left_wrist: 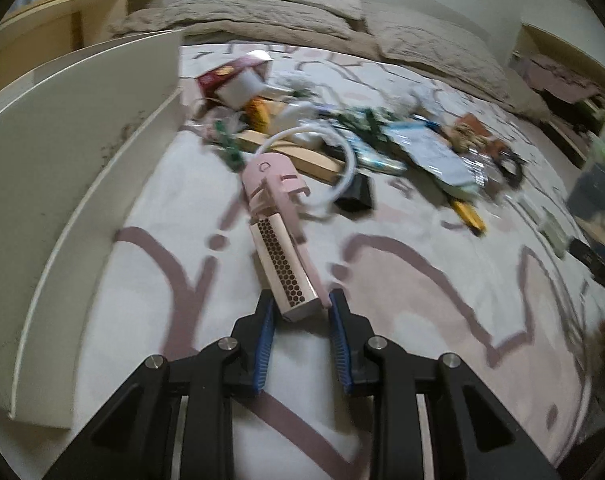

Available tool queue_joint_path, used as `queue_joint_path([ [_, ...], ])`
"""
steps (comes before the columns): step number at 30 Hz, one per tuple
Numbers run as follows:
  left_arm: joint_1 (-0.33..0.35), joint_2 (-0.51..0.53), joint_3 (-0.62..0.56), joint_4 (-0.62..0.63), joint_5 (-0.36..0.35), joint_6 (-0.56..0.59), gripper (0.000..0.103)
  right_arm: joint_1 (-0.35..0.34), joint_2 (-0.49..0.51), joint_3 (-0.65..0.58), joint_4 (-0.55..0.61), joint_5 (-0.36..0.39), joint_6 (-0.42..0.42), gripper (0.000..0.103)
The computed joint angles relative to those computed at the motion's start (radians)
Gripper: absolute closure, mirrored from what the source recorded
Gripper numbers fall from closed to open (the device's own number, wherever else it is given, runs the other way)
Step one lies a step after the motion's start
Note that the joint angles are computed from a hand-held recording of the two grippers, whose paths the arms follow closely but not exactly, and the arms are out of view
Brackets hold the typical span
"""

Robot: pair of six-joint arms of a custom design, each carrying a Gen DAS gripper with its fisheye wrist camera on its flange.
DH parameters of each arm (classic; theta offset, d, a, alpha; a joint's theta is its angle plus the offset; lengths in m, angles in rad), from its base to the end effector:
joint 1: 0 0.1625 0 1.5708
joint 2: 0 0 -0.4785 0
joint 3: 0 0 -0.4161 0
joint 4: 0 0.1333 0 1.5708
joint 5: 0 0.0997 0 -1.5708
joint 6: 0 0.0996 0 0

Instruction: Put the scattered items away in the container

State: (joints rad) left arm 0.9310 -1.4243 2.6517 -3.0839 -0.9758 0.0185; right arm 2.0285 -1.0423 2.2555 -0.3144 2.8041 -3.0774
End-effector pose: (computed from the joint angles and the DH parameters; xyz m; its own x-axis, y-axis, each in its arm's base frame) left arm -0.0446 -0.3767 0.1930 -0.7479 0.3819 -0.5429 0.5868 0.7628 -0.2718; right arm 0.1808 -0.2781 0.0981 -0.5777 0.4249 0.6970 -0.3094 0.6762 -0.6686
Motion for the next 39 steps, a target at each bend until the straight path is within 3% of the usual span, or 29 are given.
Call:
queue_joint_path([
  [8,-0.036,-0.064,0.038,0.11,-0.178,0.049,0.076,-0.109,-0.02,-0.016,0.085,-0.09,0.015,0.0],
  [12,-0.039,-0.09,0.036,0.166,-0.225,0.082,0.076,-0.15,0.019,-0.061,0.178,-0.087,0.064,0.0],
  [17,-0.005,-0.123,0.022,0.215,-0.266,0.08,0.074,-0.167,0.022,-0.076,0.172,-0.097,0.032,0.0],
  [18,0.01,-0.131,0.014,0.227,-0.277,0.072,0.063,-0.165,0.022,-0.075,0.159,-0.093,0.019,0.005],
  [19,0.021,-0.138,0.01,0.228,-0.281,0.064,0.048,-0.163,0.021,-0.071,0.141,-0.098,0.004,0.019],
  [20,0.025,-0.144,0.008,0.223,-0.277,0.056,0.043,-0.16,0.022,-0.067,0.124,-0.105,-0.01,0.023],
  [24,0.038,-0.15,-0.002,0.208,-0.255,0.048,0.04,-0.13,0.046,-0.067,0.068,-0.097,-0.092,0.051],
  [30,0.046,-0.148,-0.002,0.203,-0.267,0.061,0.04,-0.087,0.076,-0.069,0.066,-0.106,-0.117,0.053],
  [39,0.034,-0.163,-0.003,0.221,-0.241,0.072,0.04,0.011,0.121,-0.037,0.112,-0.18,0.009,0.053],
])
